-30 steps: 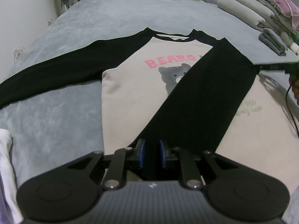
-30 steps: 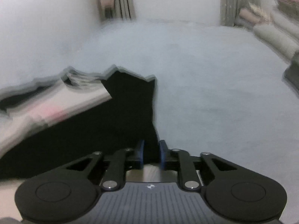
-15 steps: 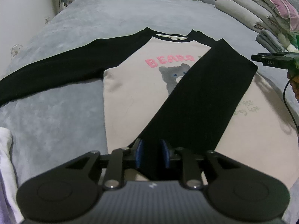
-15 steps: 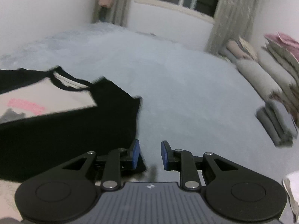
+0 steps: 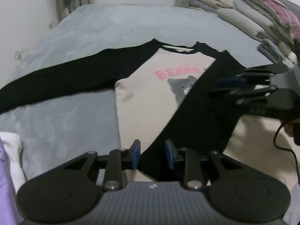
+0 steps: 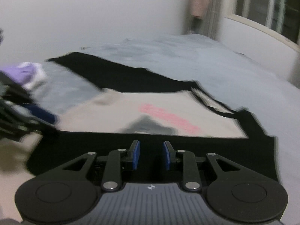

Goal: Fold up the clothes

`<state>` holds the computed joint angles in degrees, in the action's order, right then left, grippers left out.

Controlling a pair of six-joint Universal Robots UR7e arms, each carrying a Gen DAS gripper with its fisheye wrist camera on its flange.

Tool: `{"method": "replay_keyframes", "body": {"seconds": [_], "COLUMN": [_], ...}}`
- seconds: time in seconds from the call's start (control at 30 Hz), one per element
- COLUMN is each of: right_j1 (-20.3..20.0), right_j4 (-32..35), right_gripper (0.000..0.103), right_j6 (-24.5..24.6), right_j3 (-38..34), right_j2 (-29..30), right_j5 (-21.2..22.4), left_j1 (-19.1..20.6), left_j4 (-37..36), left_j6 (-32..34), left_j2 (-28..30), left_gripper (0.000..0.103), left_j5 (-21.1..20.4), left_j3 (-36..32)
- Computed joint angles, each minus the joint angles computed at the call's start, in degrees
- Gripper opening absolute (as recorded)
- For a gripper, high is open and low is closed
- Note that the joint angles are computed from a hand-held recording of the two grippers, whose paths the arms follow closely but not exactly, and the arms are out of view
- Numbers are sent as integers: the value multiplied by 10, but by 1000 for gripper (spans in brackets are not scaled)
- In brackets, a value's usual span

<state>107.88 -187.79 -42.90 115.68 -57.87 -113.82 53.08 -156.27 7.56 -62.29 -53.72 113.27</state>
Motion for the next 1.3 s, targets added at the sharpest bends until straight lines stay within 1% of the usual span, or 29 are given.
{"method": "replay_keyframes", "body": {"seconds": [0.03,0.07,0.17,0.2,0.27,0.3,0.33,0.4,0.53,0.57,0.6,0.63,0.67,0.7,0.77,0.8,0.83,0.93,1.03,1.07,1.13,1.2,1.27,1.3], "right_j1": [3,6,14,14,12,10,9,7,-4,-7,-5,-3,1,4,11,14,17,22,23,27,30,30,33,34], "right_j4": [11,21,-13,-9,7,14,20,32,32,24,1,-22,-44,-56,-55,-47,-43,-42,-8,-13,-41,-27,-30,-31], "right_gripper": [26,26,28,28,28,27,25,25,25,25,26,30,30,30,22,14,10,9,9,9,10,11,12,15], "right_j6": [-1,-4,-22,-12,2,3,5,10,62,57,40,22,5,-10,-17,-13,-8,-6,4,2,7,26,17,12], "right_j3": [-1,-2,-1,-3,-6,-6,-7,-10,-16,-13,-8,-4,0,2,2,1,1,3,2,0,1,0,-1,-2], "right_j2": [8,15,48,49,43,39,36,31,16,16,24,32,42,50,59,62,64,67,57,59,63,61,79,88], "right_j5": [6,0,-29,-29,-23,-20,-25,-34,-42,-36,-37,-38,-36,-30,-16,-10,-7,3,25,19,31,41,17,5], "left_j1": [-1,-3,-8,-9,-7,-5,-4,-1,-1,-1,-1,-1,0,3,7,8,9,11,12,11,10,8,7,7], "left_j4": [1,-2,-27,-33,-37,-38,-35,-29,-30,-33,-34,-29,-24,-16,-10,-11,-13,-13,-13,-14,-20,-24,-23,-22], "left_j6": [11,23,61,67,62,56,49,36,26,27,27,21,15,4,-16,-21,-26,-38,-41,-40,-38,-35,-36,-36], "left_j2": [3,8,17,19,22,23,22,20,19,21,23,23,23,21,14,11,9,5,3,2,-1,-4,-5,-5], "left_gripper": [27,27,29,29,26,21,20,15,13,12,12,12,12,12,12,13,13,13,13,13,13,13,13,13], "left_j5": [0,11,27,33,45,48,48,49,64,69,80,84,87,82,69,68,69,71,70,68,64,60,60,60], "left_j3": [1,4,13,14,11,9,7,3,0,-1,-2,-4,-7,-11,-16,-17,-17,-20,-20,-20,-17,-15,-13,-14]}}
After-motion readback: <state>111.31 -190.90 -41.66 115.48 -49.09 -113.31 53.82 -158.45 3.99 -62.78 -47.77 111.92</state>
